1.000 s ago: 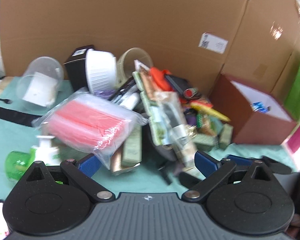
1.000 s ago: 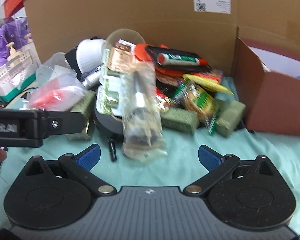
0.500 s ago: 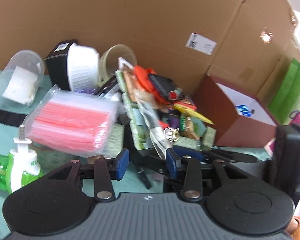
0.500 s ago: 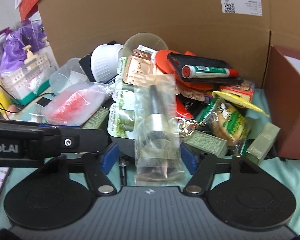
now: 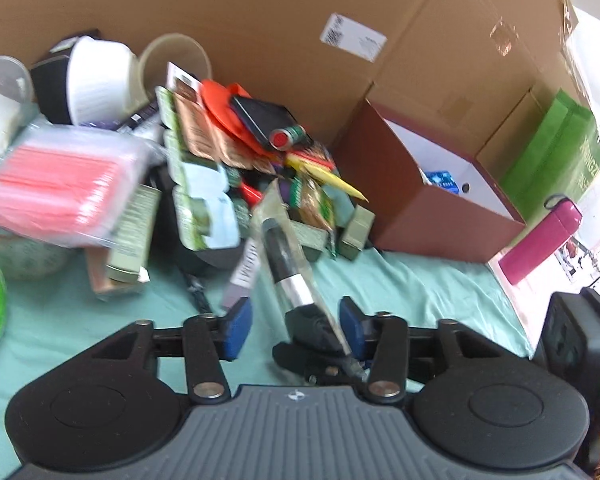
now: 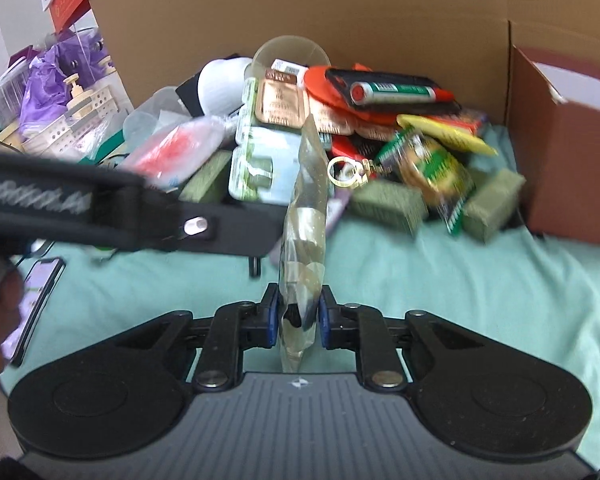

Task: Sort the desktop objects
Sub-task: 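Close the left gripper on the clear plastic bag and lift it, then carry the clear bag with the left gripper into the maroon box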

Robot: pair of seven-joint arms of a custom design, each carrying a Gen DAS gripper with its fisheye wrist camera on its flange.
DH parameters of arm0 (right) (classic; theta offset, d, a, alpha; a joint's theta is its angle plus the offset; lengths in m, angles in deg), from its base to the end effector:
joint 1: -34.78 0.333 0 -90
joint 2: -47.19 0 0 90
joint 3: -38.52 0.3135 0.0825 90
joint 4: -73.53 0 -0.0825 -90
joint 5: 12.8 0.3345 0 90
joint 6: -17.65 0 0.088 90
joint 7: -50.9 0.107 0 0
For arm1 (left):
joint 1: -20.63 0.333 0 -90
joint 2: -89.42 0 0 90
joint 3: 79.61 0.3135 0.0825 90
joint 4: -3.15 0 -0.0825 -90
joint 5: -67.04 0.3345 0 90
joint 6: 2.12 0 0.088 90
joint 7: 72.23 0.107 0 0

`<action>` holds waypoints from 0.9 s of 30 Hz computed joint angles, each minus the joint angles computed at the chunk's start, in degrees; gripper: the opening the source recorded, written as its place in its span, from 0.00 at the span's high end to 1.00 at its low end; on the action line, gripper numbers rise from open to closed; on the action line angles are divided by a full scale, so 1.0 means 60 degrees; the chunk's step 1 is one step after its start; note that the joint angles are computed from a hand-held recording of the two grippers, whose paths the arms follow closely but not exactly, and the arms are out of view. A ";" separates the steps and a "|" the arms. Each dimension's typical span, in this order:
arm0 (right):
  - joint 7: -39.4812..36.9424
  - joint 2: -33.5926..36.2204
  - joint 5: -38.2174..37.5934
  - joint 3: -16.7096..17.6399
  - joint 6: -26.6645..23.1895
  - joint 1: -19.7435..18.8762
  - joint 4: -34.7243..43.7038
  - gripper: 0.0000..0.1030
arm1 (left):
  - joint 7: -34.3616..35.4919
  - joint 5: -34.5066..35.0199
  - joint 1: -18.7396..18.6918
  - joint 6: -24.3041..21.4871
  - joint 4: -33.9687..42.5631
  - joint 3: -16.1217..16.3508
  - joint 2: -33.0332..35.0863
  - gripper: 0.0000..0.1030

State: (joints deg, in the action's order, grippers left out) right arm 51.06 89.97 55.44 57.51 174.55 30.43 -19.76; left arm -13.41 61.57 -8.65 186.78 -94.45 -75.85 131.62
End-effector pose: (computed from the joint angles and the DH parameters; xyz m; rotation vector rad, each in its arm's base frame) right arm 0.6633 0.0963 0.2502 -2.0359 1.0353 -0.1832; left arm 0.6214 -0.2973 0.3049 -2.0218 1.7169 -1.1611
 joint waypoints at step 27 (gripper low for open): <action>-0.1707 -0.0666 0.1775 -0.0040 -0.0087 -0.0407 -0.0582 0.80 | 0.0536 0.0675 0.1799 -0.1244 0.2235 -0.2553 0.1009 0.67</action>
